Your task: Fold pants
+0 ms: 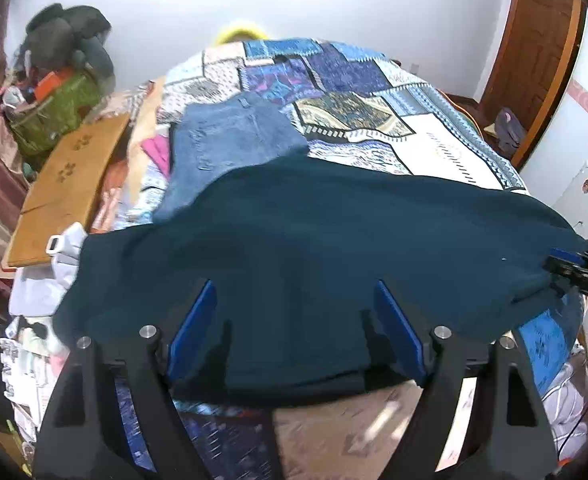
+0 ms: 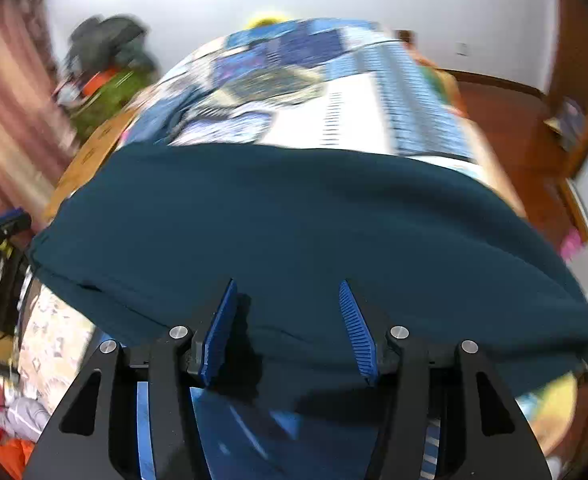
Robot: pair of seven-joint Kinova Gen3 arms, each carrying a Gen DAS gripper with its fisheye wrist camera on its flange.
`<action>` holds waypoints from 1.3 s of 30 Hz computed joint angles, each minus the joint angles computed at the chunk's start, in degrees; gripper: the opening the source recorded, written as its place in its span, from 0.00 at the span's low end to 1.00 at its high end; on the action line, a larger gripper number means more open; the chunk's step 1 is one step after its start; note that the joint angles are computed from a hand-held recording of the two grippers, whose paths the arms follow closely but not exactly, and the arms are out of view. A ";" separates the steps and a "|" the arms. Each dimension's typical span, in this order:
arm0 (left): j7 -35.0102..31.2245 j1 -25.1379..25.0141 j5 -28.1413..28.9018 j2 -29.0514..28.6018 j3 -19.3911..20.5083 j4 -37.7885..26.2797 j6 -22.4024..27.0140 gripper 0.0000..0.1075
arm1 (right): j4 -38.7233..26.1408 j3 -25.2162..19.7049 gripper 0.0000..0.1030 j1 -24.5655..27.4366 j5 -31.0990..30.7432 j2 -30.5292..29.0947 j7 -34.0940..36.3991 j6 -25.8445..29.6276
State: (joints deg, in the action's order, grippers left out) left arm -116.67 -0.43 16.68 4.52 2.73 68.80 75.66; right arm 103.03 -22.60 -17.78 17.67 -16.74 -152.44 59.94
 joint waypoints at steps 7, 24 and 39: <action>4.86 5.44 -5.19 3.85 2.80 -3.72 0.62 0.77 | 2.18 1.00 0.49 6.65 -1.33 -11.59 -1.96 5.86; 13.95 15.54 -15.49 8.54 4.22 -5.55 0.01 0.85 | 9.64 16.73 0.53 16.46 -8.30 -12.03 13.93 1.74; 17.22 17.96 -17.95 10.34 4.36 -7.21 0.33 0.88 | 16.28 15.30 0.22 20.22 -14.38 -14.45 21.79 -5.69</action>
State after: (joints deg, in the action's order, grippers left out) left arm -99.45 17.52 -1.27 14.86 7.09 61.59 75.99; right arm 119.32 -7.30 2.44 3.29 -31.19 -130.65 54.25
